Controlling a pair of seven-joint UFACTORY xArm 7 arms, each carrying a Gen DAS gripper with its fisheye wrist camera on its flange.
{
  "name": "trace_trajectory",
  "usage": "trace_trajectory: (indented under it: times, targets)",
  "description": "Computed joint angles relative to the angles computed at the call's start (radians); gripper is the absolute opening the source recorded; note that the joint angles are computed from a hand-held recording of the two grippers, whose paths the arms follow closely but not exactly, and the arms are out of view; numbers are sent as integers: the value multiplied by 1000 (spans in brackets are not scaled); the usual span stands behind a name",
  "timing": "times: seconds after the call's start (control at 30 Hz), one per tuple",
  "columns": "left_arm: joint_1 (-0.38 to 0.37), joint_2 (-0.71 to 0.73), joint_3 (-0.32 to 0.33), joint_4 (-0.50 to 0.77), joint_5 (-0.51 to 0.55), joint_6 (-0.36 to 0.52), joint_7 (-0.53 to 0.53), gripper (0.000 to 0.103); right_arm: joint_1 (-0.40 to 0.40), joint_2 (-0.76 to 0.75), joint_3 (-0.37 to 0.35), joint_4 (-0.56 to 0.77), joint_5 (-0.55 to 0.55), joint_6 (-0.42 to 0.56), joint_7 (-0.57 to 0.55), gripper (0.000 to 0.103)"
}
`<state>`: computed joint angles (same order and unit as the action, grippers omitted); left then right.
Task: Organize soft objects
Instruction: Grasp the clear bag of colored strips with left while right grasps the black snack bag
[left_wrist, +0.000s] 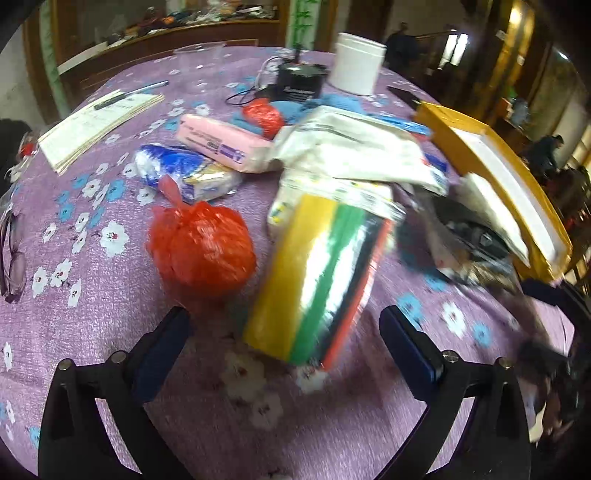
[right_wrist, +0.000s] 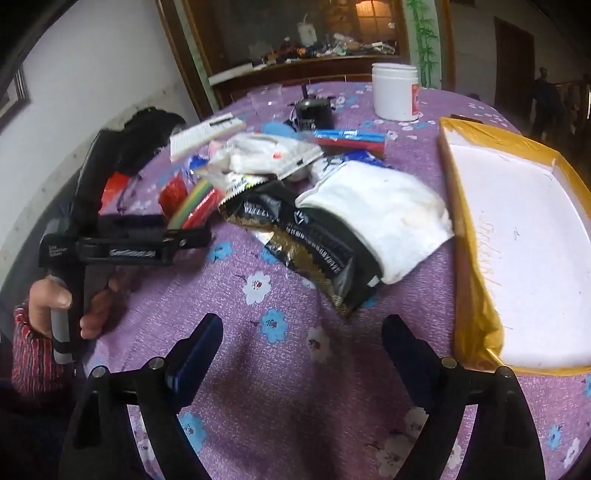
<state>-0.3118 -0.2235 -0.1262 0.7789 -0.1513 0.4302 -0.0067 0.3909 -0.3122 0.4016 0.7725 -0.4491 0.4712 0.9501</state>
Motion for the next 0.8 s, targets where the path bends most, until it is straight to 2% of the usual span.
trace_trajectory:
  times: [0.03, 0.13, 0.2, 0.23, 0.33, 0.37, 0.4, 0.43, 0.47, 0.6, 0.67, 0.77, 0.8]
  targets:
    - [-1, -6, -2, -8, 5, -7, 3, 89, 1, -1, -5, 10, 6, 14, -7, 89]
    - [4, -12, -14, -5, 37, -1, -15, 88, 12, 0, -16, 3, 42, -10, -8, 89]
    - [0, -7, -9, 4, 34, -6, -11, 88, 9, 2, -22, -9, 59, -42, -18, 89]
    - [-4, -4, -4, 8, 23, -10, -2, 88, 34, -1, -60, -32, 109, -96, -45, 89]
    - [-20, 10, 17, 21, -30, -17, 44, 86, 31, 2, -64, -50, 149, -148, -68, 90]
    - [-34, 9, 27, 19, -67, -18, 79, 82, 15, 2, -48, -48, 135, -148, -61, 90]
    - [-41, 7, 34, 19, -91, -10, 106, 68, 2, 6, -36, -45, 125, -151, -52, 90]
    - [-52, 6, 38, 21, -116, 2, 141, 62, -10, 10, -26, -42, 110, -151, -47, 90]
    - [-51, 7, 30, 21, -113, 4, 151, 62, -20, 16, -17, -37, 95, -153, -39, 90]
    - [-30, 24, -8, 28, -45, -20, 107, 62, -26, 27, -20, -38, 88, -174, -40, 90]
    - [-4, 57, -26, 52, 11, -30, 30, 62, -21, 31, -22, -32, 94, -169, -43, 90]
    - [-12, 70, -21, 70, 9, -21, 28, 62, -13, 41, -35, -28, 103, -174, -63, 90]
    - [-15, 65, -21, 64, 9, -25, 31, 54, -8, 46, -40, -22, 110, -170, -76, 90]
